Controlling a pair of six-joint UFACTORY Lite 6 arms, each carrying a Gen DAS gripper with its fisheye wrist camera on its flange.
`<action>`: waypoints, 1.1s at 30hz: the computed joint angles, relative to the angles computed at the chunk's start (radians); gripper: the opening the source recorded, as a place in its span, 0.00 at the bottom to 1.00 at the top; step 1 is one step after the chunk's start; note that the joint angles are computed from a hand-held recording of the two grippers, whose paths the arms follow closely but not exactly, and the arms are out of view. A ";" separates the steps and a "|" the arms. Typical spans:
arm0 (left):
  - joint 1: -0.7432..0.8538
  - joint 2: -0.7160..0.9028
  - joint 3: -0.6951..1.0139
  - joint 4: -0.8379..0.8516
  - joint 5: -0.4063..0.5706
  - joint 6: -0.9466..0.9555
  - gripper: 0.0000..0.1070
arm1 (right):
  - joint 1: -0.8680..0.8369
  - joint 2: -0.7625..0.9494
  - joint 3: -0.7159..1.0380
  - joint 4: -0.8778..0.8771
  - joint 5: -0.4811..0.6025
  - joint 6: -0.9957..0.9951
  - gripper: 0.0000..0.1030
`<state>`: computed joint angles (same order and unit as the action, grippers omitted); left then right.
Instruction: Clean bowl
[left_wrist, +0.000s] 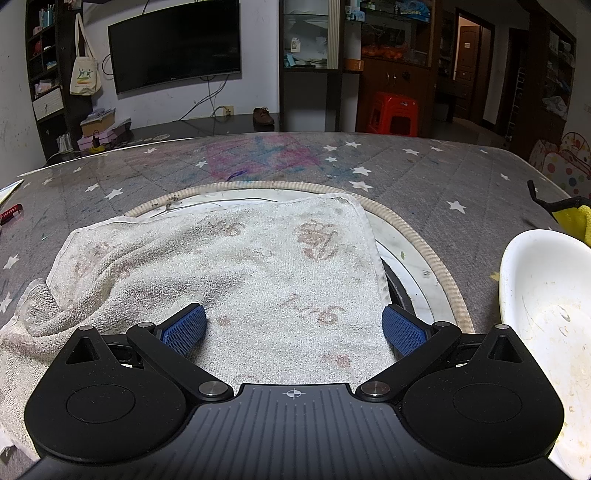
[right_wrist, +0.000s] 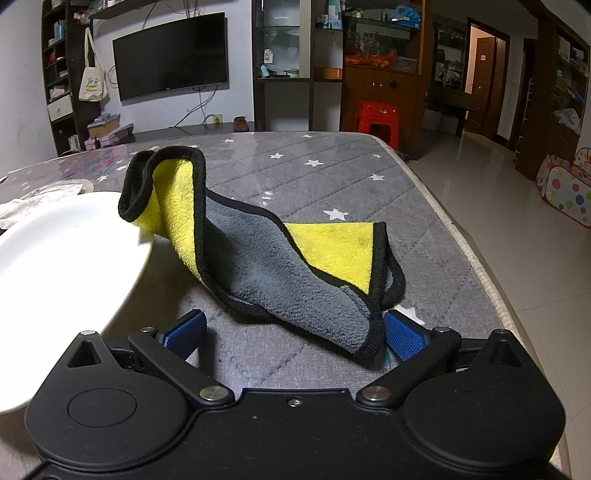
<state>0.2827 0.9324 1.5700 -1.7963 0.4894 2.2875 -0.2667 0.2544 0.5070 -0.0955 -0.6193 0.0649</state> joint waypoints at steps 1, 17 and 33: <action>0.001 -0.001 -0.001 0.001 0.000 0.000 0.96 | 0.001 0.000 -0.001 0.001 -0.001 -0.001 1.00; 0.001 0.000 -0.001 0.000 0.000 0.000 0.96 | -0.030 0.012 -0.003 -0.041 -0.022 0.017 1.00; 0.000 0.002 0.001 -0.001 0.000 0.000 0.96 | -0.029 0.011 -0.002 -0.041 -0.020 0.018 1.00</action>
<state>0.2823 0.9340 1.5715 -1.7970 0.4893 2.2879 -0.2959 0.2658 0.5046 -0.1364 -0.6394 0.0833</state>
